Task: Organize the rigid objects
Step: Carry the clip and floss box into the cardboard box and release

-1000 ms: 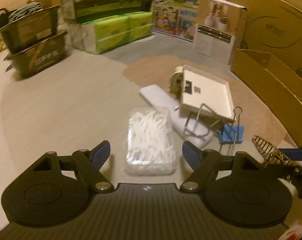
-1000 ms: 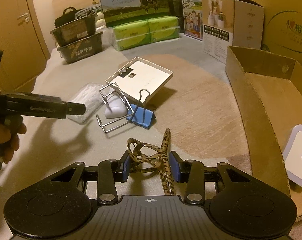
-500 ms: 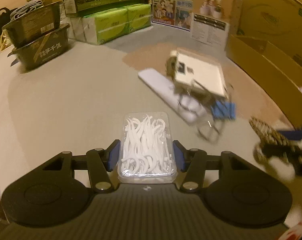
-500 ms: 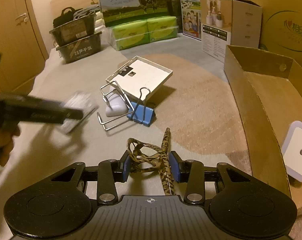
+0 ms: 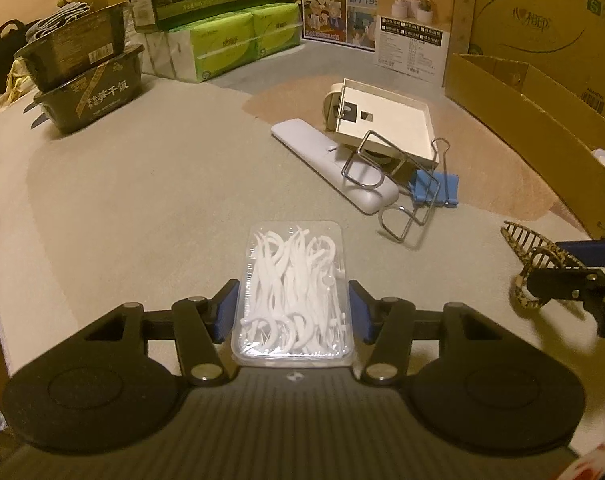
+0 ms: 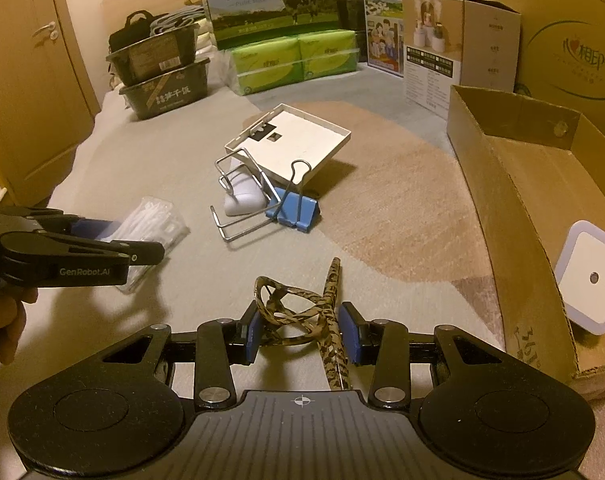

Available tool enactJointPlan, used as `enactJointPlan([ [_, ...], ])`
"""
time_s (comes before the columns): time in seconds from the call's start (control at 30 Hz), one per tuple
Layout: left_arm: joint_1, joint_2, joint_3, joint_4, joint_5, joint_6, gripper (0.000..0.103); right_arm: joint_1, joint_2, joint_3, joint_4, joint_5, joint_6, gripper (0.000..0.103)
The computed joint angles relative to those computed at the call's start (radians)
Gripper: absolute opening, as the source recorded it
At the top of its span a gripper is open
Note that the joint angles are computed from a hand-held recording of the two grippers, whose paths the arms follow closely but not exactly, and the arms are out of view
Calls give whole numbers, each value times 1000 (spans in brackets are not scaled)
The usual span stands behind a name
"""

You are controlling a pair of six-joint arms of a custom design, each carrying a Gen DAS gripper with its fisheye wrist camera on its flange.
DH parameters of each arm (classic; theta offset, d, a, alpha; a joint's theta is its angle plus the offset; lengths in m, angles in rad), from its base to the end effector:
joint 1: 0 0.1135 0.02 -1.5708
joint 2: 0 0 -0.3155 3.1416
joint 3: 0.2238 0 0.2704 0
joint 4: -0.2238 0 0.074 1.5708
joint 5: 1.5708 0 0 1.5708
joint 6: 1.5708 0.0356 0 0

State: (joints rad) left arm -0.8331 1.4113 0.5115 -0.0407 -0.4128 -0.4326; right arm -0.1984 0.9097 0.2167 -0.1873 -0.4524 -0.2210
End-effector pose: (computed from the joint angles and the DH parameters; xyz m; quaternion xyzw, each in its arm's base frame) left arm 0.1744 -0.1707 0.1697 0.1229 0.9246 -0.0223 0.3599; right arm 0.1354 -0.0114 0.1585 -0.0863 0.9161 0.1378 0.3665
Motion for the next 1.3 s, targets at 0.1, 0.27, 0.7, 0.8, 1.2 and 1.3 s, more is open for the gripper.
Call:
enactJointPlan([
  [0.1, -33, -42, 3, -53, -22, -40, 53, -24, -47, 5, -48, -14, -12, 40],
  [0.27, -105, -94, 27, -128, -55, -99, 53, -84, -144, 29, -171, -54, -57, 40],
  [0.7, -270, -141, 105, -251, -127, -210, 53, -337, -287, 109, -468, -220, -251, 40],
  [0.8, -286, -146, 121, -267, -133, -221, 53, -395, -291, 126, -512, -258, -296, 40],
  [1.2, -329, -125, 189, -304, -148, -249, 53, -651, -260, 198, -713, -410, -551, 40],
  [1.3, -337, -113, 207, -307, -147, -251, 53, -726, -229, 221, -764, -445, -634, 40],
])
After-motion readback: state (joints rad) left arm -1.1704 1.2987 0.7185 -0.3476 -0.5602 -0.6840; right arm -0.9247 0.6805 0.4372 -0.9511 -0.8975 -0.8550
